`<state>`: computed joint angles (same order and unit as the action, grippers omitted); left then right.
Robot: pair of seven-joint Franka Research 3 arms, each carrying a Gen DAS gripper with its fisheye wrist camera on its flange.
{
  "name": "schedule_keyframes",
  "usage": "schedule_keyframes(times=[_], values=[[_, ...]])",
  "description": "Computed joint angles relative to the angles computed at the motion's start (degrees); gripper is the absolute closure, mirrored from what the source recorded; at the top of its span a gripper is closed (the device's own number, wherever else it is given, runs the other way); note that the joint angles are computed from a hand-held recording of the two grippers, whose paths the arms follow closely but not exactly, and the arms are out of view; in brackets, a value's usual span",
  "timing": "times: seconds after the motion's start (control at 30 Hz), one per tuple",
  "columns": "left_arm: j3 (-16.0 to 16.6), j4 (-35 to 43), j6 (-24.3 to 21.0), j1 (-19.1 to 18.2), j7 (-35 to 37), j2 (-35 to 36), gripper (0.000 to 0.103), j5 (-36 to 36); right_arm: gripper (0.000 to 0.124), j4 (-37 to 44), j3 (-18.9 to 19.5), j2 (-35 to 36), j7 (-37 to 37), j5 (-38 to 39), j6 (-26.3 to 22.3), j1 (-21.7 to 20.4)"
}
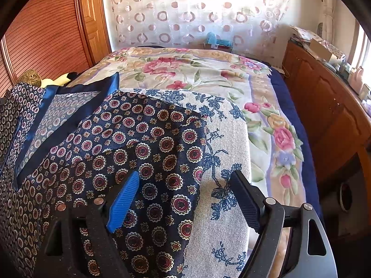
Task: Fold small clothes
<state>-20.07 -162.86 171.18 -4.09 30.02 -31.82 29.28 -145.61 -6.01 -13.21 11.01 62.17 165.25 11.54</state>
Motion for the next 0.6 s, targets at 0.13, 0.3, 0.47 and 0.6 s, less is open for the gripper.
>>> schedule_keyframes(times=[0.13, 0.3, 0.47, 0.6], values=[[0.3, 0.4, -0.2, -0.3, 0.9, 0.2, 0.049, 0.4, 0.041, 0.0, 0.1, 0.0, 0.0, 0.1, 0.1, 0.0], [1.0, 0.7, 0.0, -0.6, 1.9, 0.7, 0.066, 0.1, 0.041, -0.1, 0.0, 0.0, 0.0, 0.1, 0.1, 0.0], [1.6, 1.7, -0.9, -0.8, 2.7, 2.4, 0.066, -0.2, 0.041, -0.1, 0.0, 0.0, -0.1, 0.1, 0.2, 0.1], [1.2, 1.8, -0.7, -0.8, 2.8, 2.3, 0.067, 0.3, 0.041, -0.1, 0.0, 0.0, -0.1, 0.2, 0.2, 0.1]])
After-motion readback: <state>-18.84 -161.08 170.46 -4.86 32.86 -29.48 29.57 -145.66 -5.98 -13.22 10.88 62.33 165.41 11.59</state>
